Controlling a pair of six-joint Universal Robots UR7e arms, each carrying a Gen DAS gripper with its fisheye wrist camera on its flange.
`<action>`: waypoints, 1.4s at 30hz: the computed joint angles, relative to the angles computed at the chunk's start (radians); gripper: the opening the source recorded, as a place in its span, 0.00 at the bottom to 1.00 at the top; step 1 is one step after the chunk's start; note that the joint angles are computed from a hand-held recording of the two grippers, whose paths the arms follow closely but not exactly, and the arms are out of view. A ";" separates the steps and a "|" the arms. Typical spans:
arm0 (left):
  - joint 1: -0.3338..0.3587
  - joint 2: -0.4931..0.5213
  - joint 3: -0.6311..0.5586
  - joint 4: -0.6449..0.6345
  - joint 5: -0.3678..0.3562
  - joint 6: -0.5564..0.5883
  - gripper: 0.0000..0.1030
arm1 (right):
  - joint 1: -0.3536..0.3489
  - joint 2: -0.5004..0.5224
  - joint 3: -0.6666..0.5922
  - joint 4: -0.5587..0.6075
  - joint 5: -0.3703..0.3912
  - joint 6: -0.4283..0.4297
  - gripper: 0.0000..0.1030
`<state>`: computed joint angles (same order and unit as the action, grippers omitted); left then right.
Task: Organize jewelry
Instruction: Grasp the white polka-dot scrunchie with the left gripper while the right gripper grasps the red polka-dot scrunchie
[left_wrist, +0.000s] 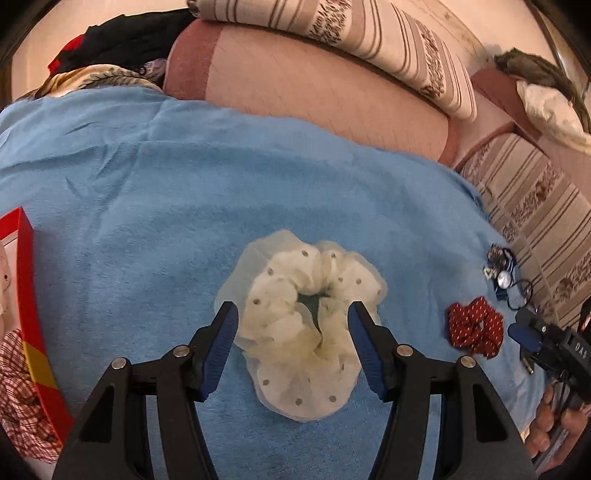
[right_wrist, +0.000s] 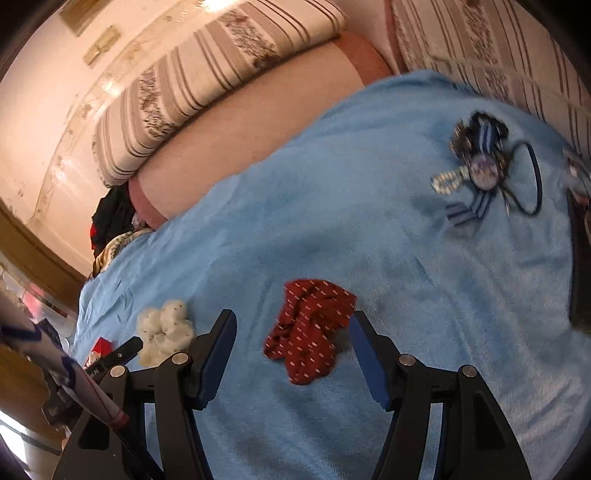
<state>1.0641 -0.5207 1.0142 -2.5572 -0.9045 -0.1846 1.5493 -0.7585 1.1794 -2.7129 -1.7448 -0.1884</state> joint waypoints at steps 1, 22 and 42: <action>-0.001 0.003 -0.001 -0.003 0.007 0.006 0.59 | -0.004 -0.001 -0.002 0.008 0.011 0.007 0.66; -0.001 0.085 -0.072 0.008 0.076 0.095 0.61 | 0.004 0.017 -0.010 0.018 0.003 0.000 0.66; -0.021 0.102 -0.075 -0.004 0.137 0.147 0.23 | 0.018 0.079 -0.066 0.052 -0.101 0.002 0.52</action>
<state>1.0432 -0.4192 0.9395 -2.5615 -0.7674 -0.0378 1.5674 -0.6798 1.1137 -2.6612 -1.8455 -0.1863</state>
